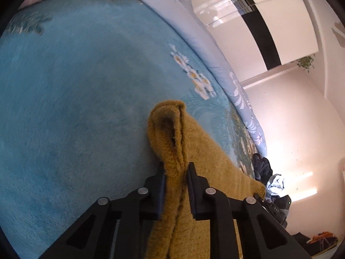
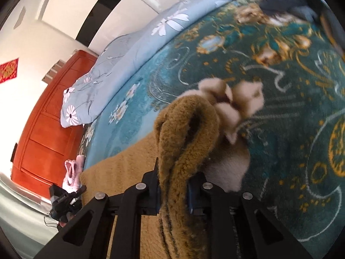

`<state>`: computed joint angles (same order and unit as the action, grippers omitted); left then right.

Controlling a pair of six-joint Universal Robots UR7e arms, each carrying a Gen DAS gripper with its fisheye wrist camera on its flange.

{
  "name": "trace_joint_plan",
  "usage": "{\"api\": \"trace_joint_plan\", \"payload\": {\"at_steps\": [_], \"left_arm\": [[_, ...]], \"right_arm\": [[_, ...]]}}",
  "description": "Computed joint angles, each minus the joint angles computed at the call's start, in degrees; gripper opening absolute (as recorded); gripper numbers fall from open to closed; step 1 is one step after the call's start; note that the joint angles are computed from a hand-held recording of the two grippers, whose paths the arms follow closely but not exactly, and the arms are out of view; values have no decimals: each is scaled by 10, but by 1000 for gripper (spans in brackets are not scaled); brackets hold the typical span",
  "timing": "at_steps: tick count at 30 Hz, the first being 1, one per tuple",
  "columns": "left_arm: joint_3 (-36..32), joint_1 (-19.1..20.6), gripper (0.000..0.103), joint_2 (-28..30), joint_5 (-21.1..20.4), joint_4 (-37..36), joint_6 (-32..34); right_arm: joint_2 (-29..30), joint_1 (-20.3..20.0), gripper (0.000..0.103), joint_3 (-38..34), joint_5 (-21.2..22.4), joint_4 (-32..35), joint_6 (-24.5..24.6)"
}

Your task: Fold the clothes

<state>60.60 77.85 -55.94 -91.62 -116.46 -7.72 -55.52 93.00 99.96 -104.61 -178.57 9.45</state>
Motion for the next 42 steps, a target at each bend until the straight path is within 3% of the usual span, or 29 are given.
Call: {"api": "trace_joint_plan", "payload": {"at_steps": [4, 9, 13, 16, 21, 26, 28, 32, 36, 40, 42], "left_arm": [[-37, -14, 17, 13, -4, 2, 36], [-96, -41, 17, 47, 38, 5, 84], [-147, -38, 17, 95, 94, 29, 109], [-192, -32, 18, 131, 141, 97, 102], [-207, -20, 26, 126, 112, 122, 79], [-74, -40, 28, 37, 156, 40, 95], [-11, -52, 36, -2, 155, -1, 118], [99, -80, 44, -59, 107, -41, 158], [160, -107, 45, -65, 74, -35, 158], [208, -132, 45, -65, 82, -12, 149], [241, -144, 47, -72, 101, -27, 149]], "right_arm": [[6, 16, 18, -25, -4, -8, -26], [24, 30, 18, -67, -26, -10, -71], [44, 11, 18, -101, -51, 45, -43], [48, -6, 18, -95, -52, 54, -24], [32, -11, 23, -74, -45, 54, -8], [-4, 6, 29, -10, -75, 8, -11], [-20, 4, 34, 28, -68, -17, 5], [-51, -24, 38, 125, 16, -107, 69], [-44, -42, 44, 183, 84, -201, 113], [-22, -37, 44, 193, 111, -240, 127], [-8, -25, 45, 183, 93, -240, 121]]}}
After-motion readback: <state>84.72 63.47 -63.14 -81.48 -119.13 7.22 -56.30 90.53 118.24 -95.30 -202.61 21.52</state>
